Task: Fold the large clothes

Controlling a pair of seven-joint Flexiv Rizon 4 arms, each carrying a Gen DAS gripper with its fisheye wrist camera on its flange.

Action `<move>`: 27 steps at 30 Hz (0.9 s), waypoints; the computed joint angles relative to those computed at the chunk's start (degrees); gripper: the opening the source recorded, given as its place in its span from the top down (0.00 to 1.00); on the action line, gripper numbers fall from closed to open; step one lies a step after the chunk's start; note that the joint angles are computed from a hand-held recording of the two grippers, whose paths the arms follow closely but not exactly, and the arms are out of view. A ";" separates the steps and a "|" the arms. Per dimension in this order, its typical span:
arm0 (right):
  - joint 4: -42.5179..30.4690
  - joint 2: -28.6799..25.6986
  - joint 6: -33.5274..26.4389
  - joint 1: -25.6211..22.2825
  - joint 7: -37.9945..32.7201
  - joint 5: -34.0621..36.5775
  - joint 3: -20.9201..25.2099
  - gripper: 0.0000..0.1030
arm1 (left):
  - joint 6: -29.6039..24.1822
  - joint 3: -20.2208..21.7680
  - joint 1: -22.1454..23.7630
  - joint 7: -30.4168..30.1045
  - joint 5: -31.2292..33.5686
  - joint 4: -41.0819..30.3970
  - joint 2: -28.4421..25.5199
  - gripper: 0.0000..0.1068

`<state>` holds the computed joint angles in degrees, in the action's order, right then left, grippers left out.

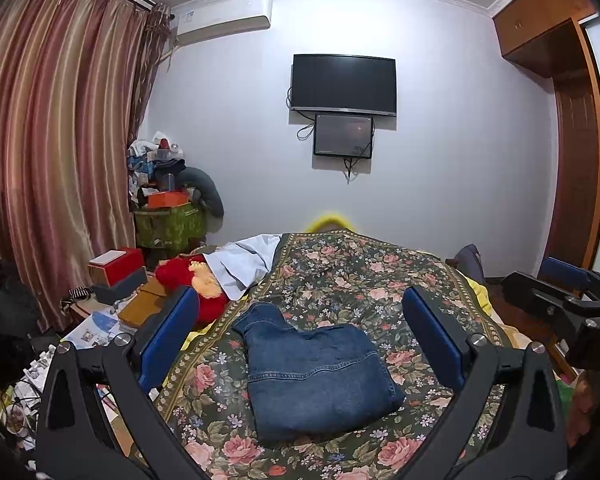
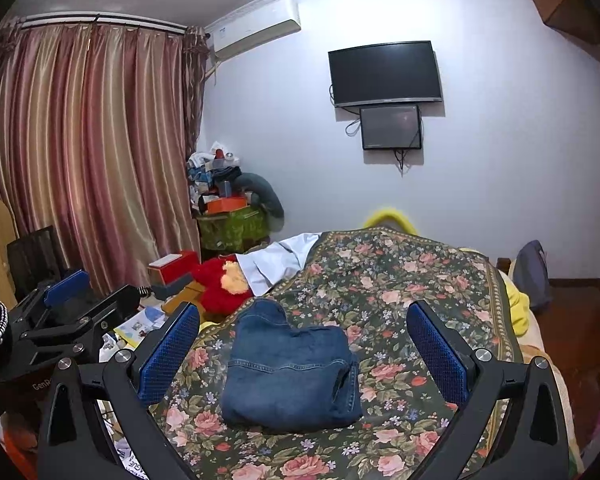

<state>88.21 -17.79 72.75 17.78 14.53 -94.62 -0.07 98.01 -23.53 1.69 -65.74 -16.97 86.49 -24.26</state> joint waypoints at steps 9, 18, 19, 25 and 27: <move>-0.03 0.11 0.33 -0.45 1.43 -0.91 0.07 0.00 | 0.00 0.47 -0.67 -0.60 -0.05 -0.30 -0.27 0.04; 0.26 0.33 0.43 -0.56 2.69 -1.99 0.41 0.00 | 0.00 -0.04 -0.41 -0.71 0.19 -0.11 -0.12 0.04; 0.22 0.34 0.41 -0.54 2.68 -2.07 0.44 0.00 | 0.02 -0.37 -0.18 -0.60 0.21 -0.07 -0.10 0.04; 0.06 0.36 0.25 -0.54 2.74 -2.55 0.54 0.00 | 0.09 -5.33 3.34 1.17 0.23 0.61 -0.10 0.04; 0.04 0.41 0.13 -0.54 2.73 -2.64 0.55 0.00 | 0.24 -8.07 5.36 2.00 0.36 1.28 -0.03 0.04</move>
